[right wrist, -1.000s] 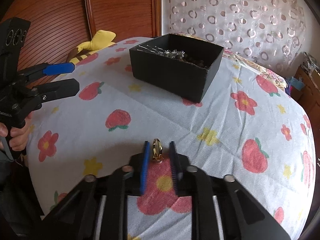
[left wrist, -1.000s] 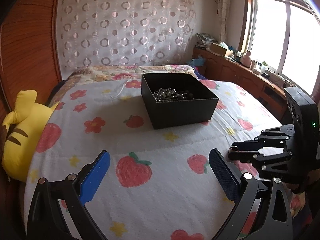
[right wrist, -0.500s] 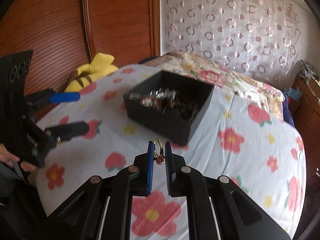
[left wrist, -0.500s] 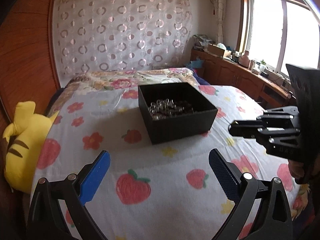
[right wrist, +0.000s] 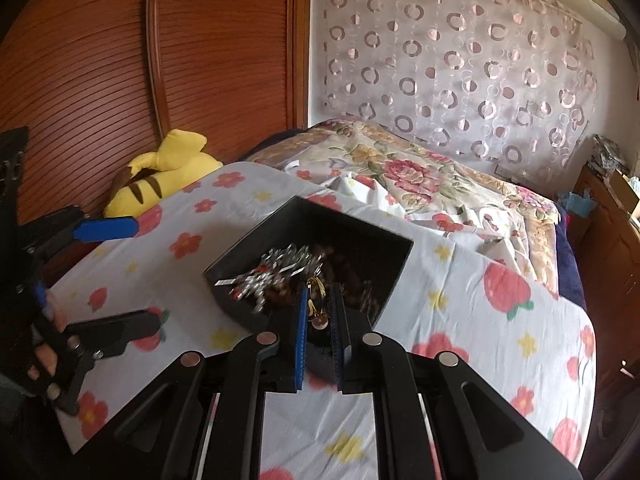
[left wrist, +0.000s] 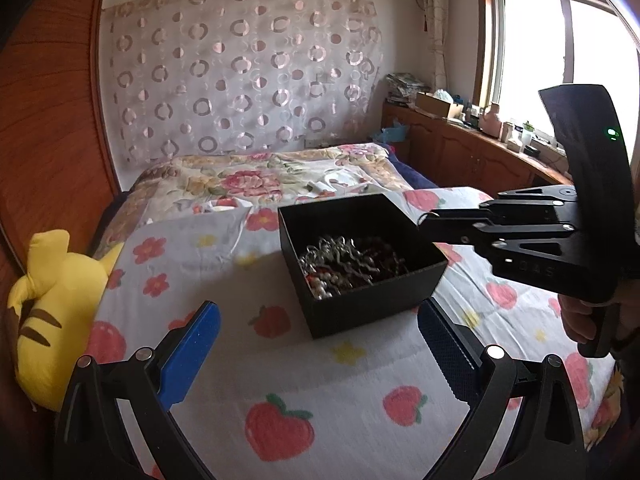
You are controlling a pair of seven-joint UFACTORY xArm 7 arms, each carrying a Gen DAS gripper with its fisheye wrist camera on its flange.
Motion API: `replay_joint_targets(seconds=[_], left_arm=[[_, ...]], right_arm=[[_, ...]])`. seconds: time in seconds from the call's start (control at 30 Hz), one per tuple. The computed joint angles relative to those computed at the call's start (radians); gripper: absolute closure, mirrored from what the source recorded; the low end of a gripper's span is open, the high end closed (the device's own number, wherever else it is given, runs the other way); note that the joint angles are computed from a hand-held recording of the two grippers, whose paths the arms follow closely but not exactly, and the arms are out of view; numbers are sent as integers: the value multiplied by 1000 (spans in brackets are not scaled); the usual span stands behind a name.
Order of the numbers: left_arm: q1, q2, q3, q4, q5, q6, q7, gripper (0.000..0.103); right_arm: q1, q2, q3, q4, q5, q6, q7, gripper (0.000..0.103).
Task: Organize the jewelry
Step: 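Carry the gold ring into the box with the right tool, then open the right tool in the box and withdraw it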
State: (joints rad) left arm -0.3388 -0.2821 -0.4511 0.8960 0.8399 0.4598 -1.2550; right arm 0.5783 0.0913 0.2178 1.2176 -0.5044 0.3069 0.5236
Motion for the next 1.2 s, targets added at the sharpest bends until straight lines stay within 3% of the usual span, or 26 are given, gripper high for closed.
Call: replay_joint_targets(seconds=[0.67, 0.97, 1.13, 1.2], left_arm=[[16, 41, 61, 50, -10, 33, 61, 8], [14, 48, 66, 65, 4, 34, 59, 8], [10, 46, 54, 68, 32, 44, 30, 8], [7, 39, 41, 64, 54, 59, 6, 8]], right_arm=[[73, 224, -93, 292, 10, 140, -11, 90], [73, 179, -109, 242, -5, 98, 40, 77], [71, 92, -119, 129, -96, 41, 180, 74], [64, 43, -116, 66, -163, 14, 267, 63]])
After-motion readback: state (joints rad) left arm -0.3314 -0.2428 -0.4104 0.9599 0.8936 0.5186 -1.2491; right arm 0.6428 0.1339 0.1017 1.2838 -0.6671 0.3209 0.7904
